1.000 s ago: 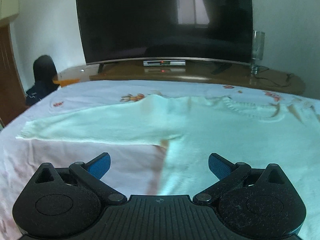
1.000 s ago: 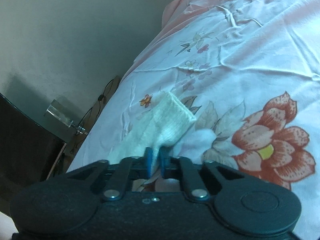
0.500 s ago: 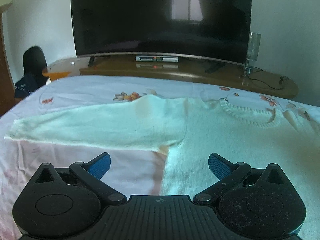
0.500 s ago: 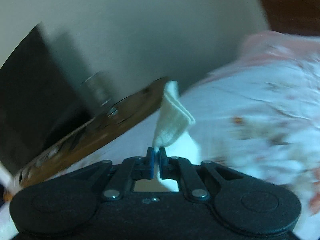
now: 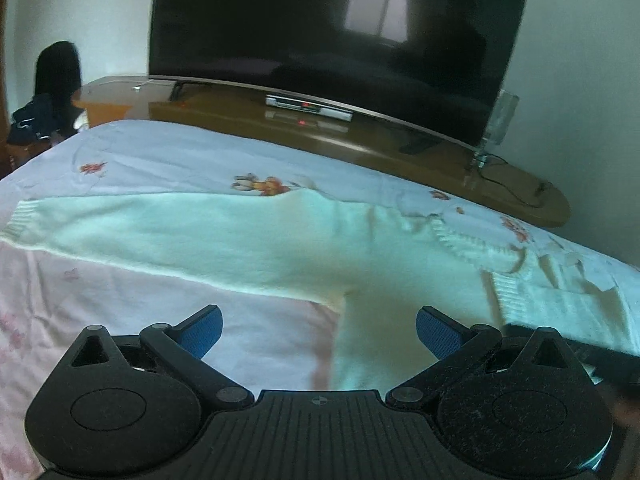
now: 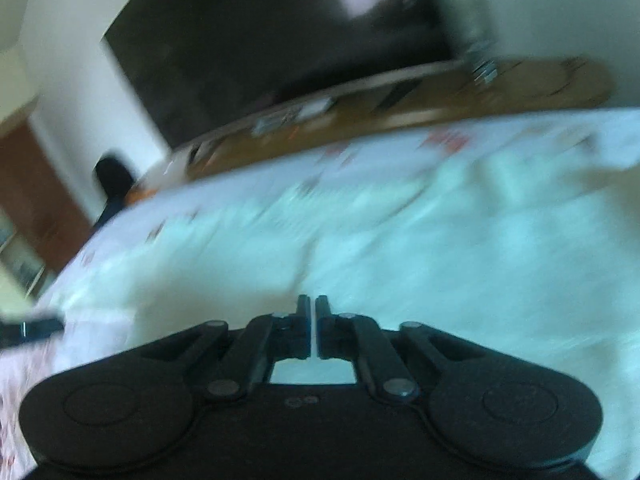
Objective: Fold small clothes
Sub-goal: 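Carry the sleeve across the sweater body with the right tool while the left tool grips the sweater side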
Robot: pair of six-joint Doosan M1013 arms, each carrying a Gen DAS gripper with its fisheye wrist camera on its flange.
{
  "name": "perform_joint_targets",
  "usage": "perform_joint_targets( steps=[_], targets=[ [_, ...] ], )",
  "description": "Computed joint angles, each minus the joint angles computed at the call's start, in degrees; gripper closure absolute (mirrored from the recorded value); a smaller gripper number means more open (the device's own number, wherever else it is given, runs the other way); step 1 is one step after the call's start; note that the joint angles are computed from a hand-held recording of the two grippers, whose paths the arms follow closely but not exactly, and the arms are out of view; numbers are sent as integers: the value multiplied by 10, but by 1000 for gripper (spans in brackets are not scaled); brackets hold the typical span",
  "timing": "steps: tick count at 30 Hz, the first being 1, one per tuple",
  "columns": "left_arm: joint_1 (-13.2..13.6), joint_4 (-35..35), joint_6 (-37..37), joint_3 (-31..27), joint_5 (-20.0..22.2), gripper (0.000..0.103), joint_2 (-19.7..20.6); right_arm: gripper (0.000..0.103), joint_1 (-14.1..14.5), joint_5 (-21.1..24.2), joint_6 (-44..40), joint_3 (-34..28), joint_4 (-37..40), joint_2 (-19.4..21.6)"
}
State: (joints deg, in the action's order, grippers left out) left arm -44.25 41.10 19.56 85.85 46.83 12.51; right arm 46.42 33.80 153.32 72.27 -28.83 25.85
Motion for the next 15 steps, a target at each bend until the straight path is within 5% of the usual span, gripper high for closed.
perform_joint_targets(
  steps=[4,5,6,8,11,13,15],
  targets=[
    [2,-45,26,-8,-68,5,14,79,21,-14,81,32,-93,-24],
    [3,-70,42,-14,-91,33,22,79,26,-12,122,47,-124,-36],
    [7,-119,72,-25,-110,48,33,79,30,0,151,59,-146,-47],
    [13,-218,116,-40,-165,48,54,79,36,16,204,87,-187,-70],
    [18,-354,204,-71,-190,49,90,79,43,53,267,115,-238,-95],
    [21,-447,262,-98,-175,68,114,79,43,77,300,131,-257,-110],
    [22,-500,266,-112,-176,74,132,79,40,88,334,140,-278,-117]
  ],
)
